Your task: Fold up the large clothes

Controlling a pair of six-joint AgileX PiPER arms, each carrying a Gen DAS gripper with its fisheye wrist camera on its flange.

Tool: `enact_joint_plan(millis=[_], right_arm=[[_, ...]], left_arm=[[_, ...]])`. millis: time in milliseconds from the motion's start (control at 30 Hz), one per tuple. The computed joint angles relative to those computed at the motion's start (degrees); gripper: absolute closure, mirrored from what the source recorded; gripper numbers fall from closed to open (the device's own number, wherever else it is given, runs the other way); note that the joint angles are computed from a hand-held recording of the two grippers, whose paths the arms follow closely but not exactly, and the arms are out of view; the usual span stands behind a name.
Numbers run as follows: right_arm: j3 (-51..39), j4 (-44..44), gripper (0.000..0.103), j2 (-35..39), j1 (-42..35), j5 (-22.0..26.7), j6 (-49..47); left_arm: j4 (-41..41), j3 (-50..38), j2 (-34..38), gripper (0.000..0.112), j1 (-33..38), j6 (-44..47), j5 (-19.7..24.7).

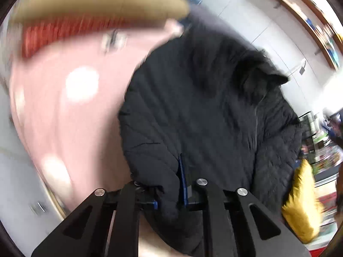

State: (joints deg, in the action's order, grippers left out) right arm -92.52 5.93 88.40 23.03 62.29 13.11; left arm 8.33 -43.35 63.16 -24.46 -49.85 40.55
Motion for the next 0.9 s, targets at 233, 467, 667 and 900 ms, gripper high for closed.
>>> enact_joint_plan(millis=[233, 467, 667, 900], right_arm=[[27.5, 3.6, 0.039, -19.7, -14.3, 1.5, -6.0], [39.3, 10.4, 0.039, -25.3, -22.3, 1.1, -5.7], [42.6, 13.2, 0.039, -20.8, -18.9, -4.1, -4.9], [48.7, 21.1, 0.039, -11.7, -17.1, -11.3, -6.6]], left_arm=[[22.0, -32.7, 18.1, 0.089, 9.4, -0.6, 20.8], [34.1, -30.8, 14.3, 0.016, 7.9, -9.0, 26.8], [22.4, -15.6, 4.0, 0.016, -0.5, -9.2, 27.8], [14.2, -2.4, 0.8, 0.016, -23.2, -30.4, 27.2]])
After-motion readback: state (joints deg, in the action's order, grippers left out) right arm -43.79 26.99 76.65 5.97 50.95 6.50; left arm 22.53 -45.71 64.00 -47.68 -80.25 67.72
